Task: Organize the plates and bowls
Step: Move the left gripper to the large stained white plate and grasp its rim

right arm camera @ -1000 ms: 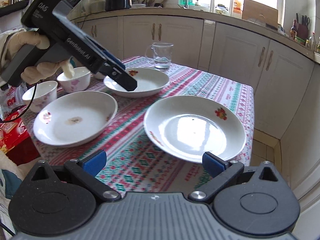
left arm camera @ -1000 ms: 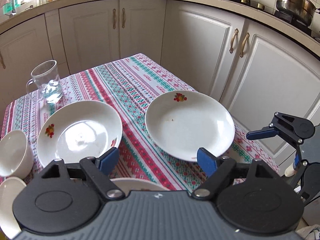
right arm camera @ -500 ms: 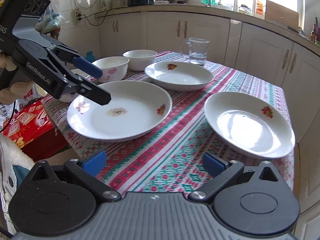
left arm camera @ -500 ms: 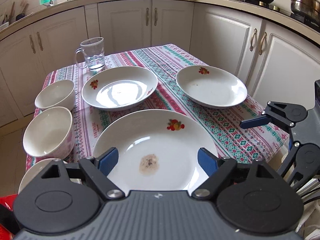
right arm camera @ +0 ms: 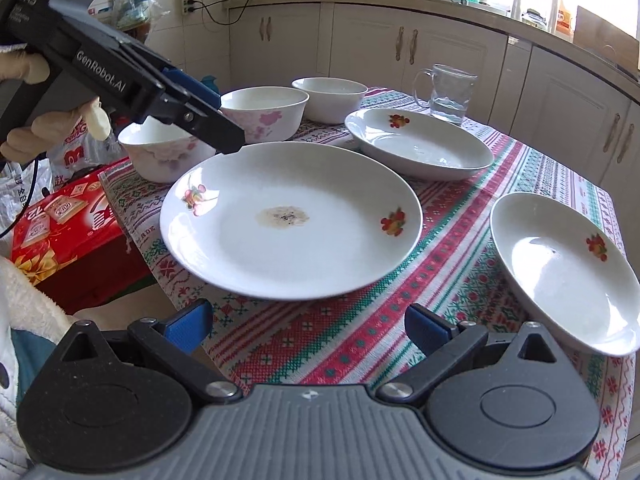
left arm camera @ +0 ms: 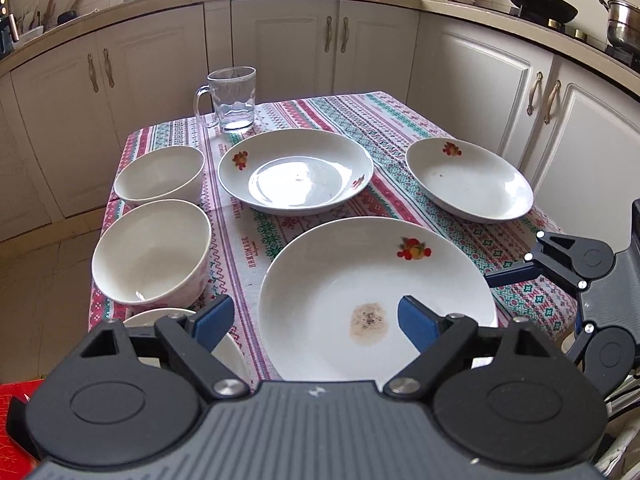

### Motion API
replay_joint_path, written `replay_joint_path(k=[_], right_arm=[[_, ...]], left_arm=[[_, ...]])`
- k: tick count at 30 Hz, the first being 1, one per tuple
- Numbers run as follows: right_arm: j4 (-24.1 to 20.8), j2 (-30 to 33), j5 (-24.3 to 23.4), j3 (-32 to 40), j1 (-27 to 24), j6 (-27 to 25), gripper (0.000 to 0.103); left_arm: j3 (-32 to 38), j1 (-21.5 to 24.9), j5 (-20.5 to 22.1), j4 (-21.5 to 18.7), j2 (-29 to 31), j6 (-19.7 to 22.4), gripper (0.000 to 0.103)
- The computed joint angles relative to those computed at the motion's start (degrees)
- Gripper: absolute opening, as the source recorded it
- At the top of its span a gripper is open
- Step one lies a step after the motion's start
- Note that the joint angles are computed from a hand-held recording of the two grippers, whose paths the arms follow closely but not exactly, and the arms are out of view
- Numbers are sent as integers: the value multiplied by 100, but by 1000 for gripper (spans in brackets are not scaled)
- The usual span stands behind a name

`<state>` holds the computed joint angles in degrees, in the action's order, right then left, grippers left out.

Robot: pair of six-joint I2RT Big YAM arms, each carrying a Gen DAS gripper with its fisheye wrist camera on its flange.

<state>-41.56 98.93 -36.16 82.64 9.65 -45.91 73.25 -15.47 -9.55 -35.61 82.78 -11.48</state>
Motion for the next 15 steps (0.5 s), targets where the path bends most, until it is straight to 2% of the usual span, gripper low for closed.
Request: replay_joint_path(k=[4,7,15], right_arm=[[-69,120,78,108,63,42,103],[-154,197,46,195,72,49,103],[-15,268,-73,212,24,96,103]], left_arm=[[62,62,103,-24,56,141,89],[123,131,340,-28,109,147,89],[604,332,694,-514,500,236,89]])
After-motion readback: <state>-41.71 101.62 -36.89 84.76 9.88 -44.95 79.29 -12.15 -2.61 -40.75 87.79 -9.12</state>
